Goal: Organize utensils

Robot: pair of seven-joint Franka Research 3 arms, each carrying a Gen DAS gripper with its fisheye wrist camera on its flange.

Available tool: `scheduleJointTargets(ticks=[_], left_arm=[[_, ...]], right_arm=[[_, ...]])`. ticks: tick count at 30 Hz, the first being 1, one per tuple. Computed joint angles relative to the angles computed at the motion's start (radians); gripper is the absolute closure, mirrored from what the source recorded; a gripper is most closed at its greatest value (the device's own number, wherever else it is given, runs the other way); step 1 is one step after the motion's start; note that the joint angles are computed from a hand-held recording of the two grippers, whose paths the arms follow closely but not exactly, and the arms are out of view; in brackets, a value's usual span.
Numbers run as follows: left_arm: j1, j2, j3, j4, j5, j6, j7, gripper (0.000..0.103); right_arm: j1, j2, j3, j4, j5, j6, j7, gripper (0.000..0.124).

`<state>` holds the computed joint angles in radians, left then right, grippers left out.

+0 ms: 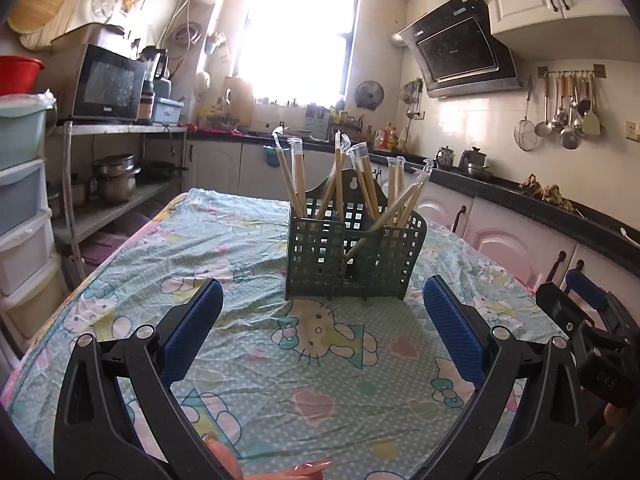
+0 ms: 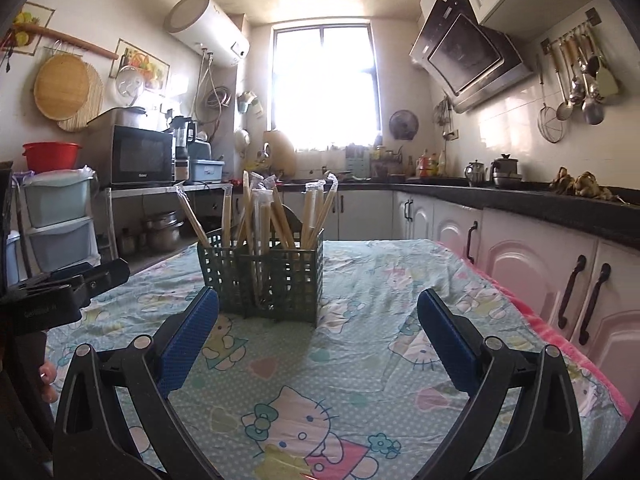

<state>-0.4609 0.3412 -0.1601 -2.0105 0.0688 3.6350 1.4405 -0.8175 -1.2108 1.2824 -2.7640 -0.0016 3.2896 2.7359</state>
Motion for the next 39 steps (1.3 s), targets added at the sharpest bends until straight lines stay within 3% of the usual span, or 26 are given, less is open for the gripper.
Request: scheduleJointTargets(ticks=[39], left_arm=[[-0.004, -0.005, -0.001, -0.007, -0.022, 0.012, 0.015, 0.01]], right_arm=[[0.004, -0.027, 0.008, 0.009, -0.023, -0.024, 0.023, 0.027]])
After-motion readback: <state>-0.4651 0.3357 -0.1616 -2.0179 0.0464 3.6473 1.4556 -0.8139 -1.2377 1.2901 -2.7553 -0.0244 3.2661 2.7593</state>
